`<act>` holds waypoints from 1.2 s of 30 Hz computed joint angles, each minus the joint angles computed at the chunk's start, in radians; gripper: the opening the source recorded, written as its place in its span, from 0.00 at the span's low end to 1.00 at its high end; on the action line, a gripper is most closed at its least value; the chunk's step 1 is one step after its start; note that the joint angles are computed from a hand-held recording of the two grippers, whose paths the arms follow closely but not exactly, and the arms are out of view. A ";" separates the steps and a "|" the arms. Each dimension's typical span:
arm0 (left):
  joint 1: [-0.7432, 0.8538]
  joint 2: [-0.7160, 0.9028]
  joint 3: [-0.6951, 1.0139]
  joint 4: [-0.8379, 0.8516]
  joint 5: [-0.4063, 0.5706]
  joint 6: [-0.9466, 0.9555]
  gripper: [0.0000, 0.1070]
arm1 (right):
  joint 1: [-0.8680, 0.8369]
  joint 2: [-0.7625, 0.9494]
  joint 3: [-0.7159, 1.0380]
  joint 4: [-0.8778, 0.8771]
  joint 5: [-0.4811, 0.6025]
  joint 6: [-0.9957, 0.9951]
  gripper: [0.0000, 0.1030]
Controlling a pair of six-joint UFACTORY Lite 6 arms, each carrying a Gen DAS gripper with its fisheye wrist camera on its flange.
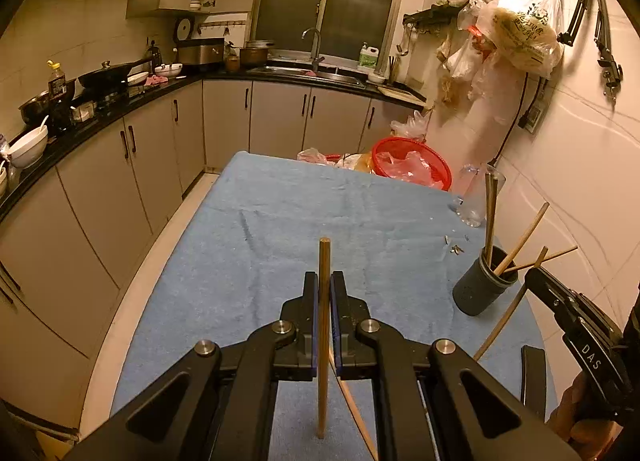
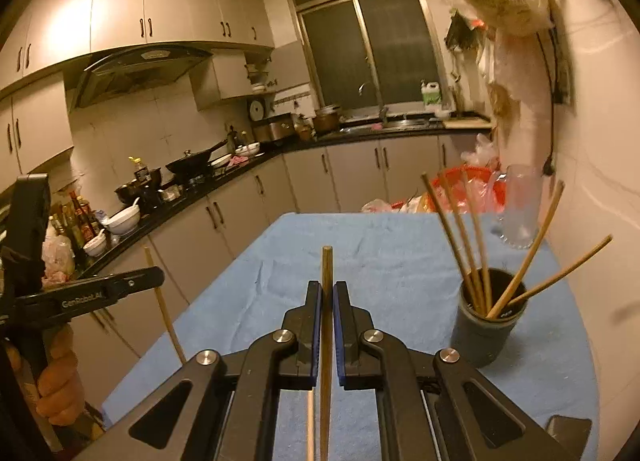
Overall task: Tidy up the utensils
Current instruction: 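Lift the held chopsticks upright and carry both tools over the black cup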
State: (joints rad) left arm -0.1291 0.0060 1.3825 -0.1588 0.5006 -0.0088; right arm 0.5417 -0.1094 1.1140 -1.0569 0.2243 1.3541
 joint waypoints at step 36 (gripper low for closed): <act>-0.045 -0.037 0.000 0.134 -0.004 -0.107 0.05 | -0.043 -0.050 -0.025 0.009 -0.035 -0.014 0.06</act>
